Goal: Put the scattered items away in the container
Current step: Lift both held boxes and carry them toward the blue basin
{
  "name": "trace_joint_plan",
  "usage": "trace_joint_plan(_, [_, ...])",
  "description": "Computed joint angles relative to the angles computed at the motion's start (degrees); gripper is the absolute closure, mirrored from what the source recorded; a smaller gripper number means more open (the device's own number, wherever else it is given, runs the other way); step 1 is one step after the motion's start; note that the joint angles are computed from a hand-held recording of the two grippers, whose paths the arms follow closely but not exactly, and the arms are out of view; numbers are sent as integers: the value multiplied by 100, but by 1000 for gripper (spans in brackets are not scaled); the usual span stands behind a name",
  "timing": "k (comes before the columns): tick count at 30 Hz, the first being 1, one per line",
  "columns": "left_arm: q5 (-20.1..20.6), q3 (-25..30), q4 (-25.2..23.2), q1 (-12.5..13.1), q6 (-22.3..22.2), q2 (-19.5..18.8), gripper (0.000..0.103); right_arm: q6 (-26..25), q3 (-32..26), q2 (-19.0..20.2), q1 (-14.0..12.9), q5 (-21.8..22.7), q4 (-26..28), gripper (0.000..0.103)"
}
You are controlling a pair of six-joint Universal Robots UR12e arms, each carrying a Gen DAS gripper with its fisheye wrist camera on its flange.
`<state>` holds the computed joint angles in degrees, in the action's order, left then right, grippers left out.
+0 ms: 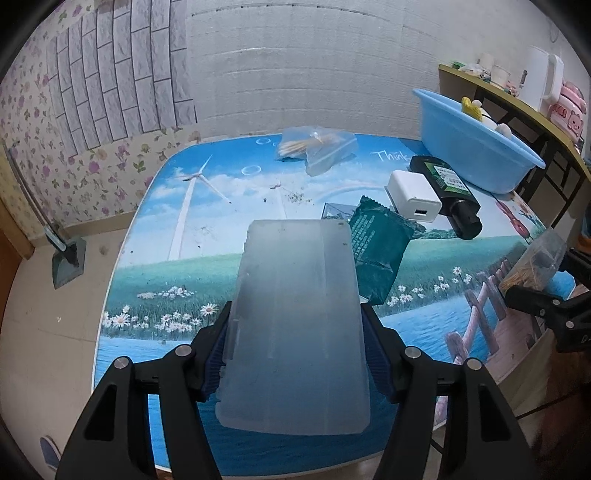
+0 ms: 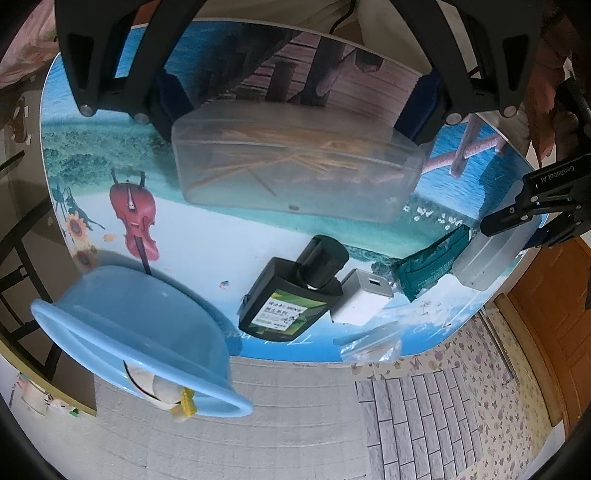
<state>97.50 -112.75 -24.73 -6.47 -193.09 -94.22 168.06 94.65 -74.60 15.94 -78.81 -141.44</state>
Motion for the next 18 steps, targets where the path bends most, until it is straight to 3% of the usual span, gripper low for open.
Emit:
trace_joint_plan(4, [-5, -19, 109, 13, -40, -15, 39, 14, -4, 27, 14, -44, -8, 6])
trace_joint_plan(7, [-49, -32, 174, 18, 0, -42, 19, -15, 18, 45, 40, -106, -134, 6])
trace_joint_plan(11, [64, -78, 384, -45, 108, -83, 15, 5, 50, 67, 54, -161, -304, 4])
trace_joint_plan(14, [186, -60, 326, -74, 42, -108, 0, 71, 84, 70, 55, -172, -407, 3])
trace_joint_plan(18, [351, -60, 426, -109, -96, -148, 0, 183, 119, 52, -25, 109, -441, 0])
